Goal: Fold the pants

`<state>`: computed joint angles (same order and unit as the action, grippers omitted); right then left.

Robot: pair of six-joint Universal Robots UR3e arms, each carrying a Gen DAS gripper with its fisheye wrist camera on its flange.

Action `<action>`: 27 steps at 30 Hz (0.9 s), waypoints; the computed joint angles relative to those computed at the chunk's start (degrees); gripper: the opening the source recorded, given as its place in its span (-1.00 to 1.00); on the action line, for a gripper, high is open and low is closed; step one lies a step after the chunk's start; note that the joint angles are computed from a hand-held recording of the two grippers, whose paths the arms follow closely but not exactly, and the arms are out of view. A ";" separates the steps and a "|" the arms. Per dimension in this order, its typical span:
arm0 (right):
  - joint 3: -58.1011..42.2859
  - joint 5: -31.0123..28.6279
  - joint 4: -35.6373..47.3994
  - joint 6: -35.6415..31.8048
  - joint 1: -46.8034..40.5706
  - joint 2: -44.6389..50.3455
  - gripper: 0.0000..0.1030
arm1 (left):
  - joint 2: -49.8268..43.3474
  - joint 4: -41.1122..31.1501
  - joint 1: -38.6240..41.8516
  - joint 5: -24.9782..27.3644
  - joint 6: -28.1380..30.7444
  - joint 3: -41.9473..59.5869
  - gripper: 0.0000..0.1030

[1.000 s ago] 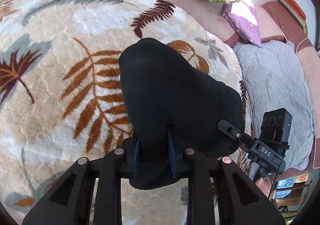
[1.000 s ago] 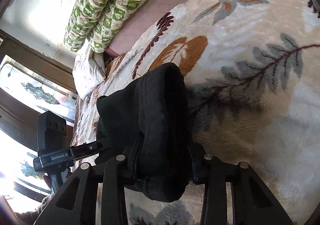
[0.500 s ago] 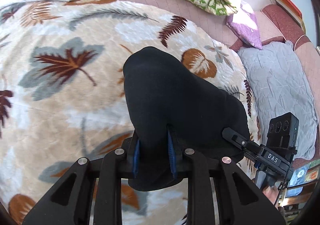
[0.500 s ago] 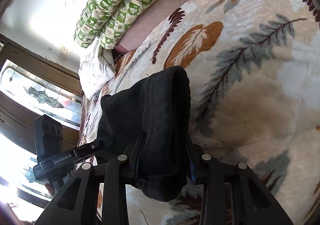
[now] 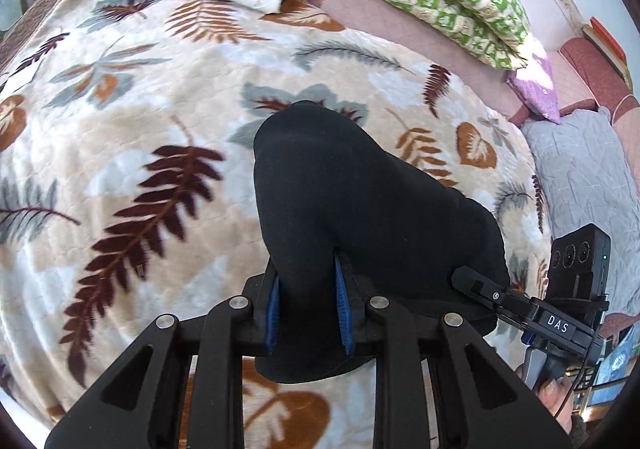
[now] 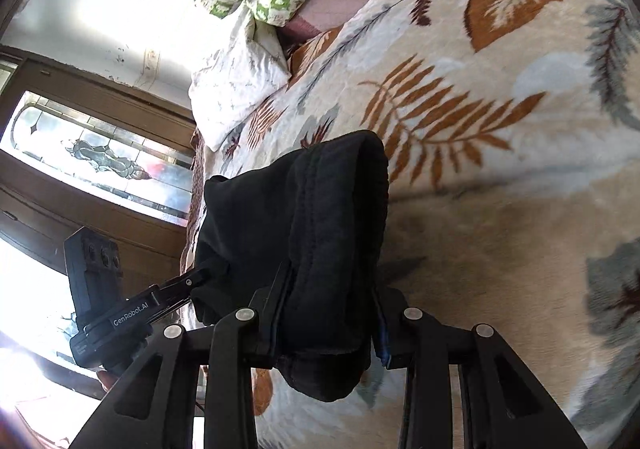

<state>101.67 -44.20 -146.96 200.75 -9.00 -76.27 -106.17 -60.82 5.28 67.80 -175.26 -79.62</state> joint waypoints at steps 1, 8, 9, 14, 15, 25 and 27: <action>-0.73 -0.92 -0.54 0.95 1.46 0.77 -0.34 | 0.07 -0.16 0.72 -0.11 0.62 -0.48 -0.59; -7.69 -10.13 0.16 4.49 9.09 5.38 -0.31 | -1.24 1.46 1.60 0.81 1.28 -2.50 -0.56; -7.91 -10.91 -0.11 4.82 9.53 5.55 -0.29 | -0.98 1.81 1.51 1.04 1.65 -2.93 -0.54; -11.57 -17.26 2.49 3.61 11.92 7.09 -0.14 | 1.59 5.16 0.94 3.48 3.42 -6.85 -0.38; -11.47 -18.41 2.35 3.59 12.20 6.87 -0.07 | 2.11 5.48 0.89 4.16 3.81 -7.50 -0.37; -7.81 -23.13 2.96 3.67 11.77 -0.34 0.03 | 9.67 7.77 1.08 8.75 5.06 -15.86 -0.20; -7.00 -24.53 3.43 3.74 12.18 -2.32 0.07 | 11.21 8.19 1.06 9.36 4.58 -17.53 -0.20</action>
<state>94.67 -68.73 -143.53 204.49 3.18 -78.58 -94.96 -52.64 6.34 77.16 -170.68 -97.14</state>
